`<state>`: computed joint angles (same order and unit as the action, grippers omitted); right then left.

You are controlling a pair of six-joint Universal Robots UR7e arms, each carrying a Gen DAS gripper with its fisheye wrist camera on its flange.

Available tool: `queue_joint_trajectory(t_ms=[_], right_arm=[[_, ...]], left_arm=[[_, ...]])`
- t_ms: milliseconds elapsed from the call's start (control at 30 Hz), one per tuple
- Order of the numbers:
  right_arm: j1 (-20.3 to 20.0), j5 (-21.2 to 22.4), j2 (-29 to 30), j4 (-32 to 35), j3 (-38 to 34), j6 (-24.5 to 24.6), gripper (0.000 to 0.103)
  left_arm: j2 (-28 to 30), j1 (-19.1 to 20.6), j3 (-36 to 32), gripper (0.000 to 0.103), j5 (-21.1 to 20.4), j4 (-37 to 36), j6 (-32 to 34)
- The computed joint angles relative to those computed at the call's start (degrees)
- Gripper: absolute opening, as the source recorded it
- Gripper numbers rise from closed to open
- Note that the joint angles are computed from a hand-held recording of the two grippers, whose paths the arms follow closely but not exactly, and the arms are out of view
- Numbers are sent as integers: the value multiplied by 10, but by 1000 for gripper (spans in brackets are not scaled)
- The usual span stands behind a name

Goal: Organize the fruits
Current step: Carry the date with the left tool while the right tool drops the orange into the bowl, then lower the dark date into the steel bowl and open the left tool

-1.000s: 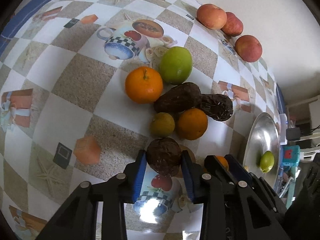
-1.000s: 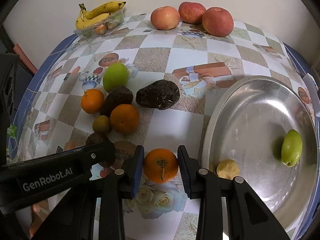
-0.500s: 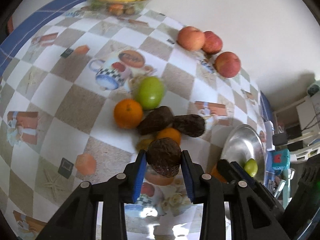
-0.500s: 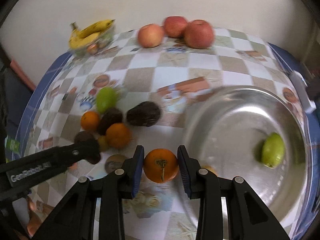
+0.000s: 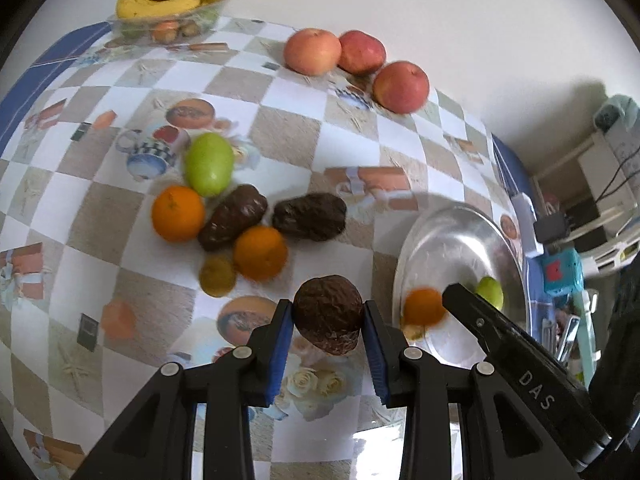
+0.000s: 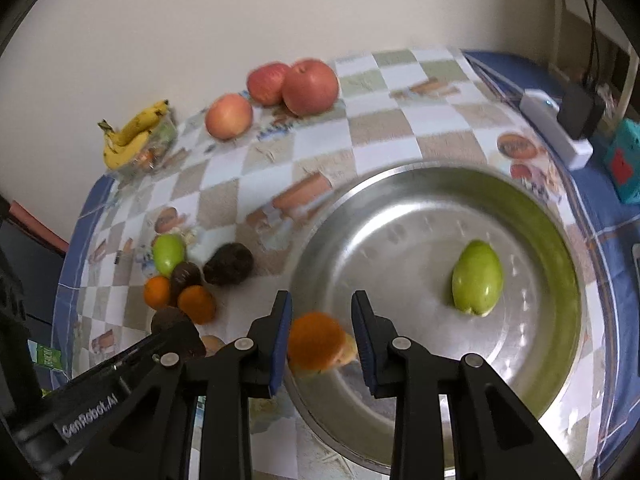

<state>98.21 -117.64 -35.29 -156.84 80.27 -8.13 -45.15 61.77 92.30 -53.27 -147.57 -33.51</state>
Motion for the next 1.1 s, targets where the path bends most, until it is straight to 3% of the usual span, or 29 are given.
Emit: queue_joint_trajectory(t_ms=[233,667,1100], right_arm=[[-2,-9,2,-1,0,0,32],[-10,-62,-23,-51,23,16,32],[-22,-57,-29,-37,28,27,33]], left_arm=[[6,-6,-2,37,-7,-9,25],[51,-18,-29,37,-86,-24,93],[97,-31,-63,37,-60,30,117]])
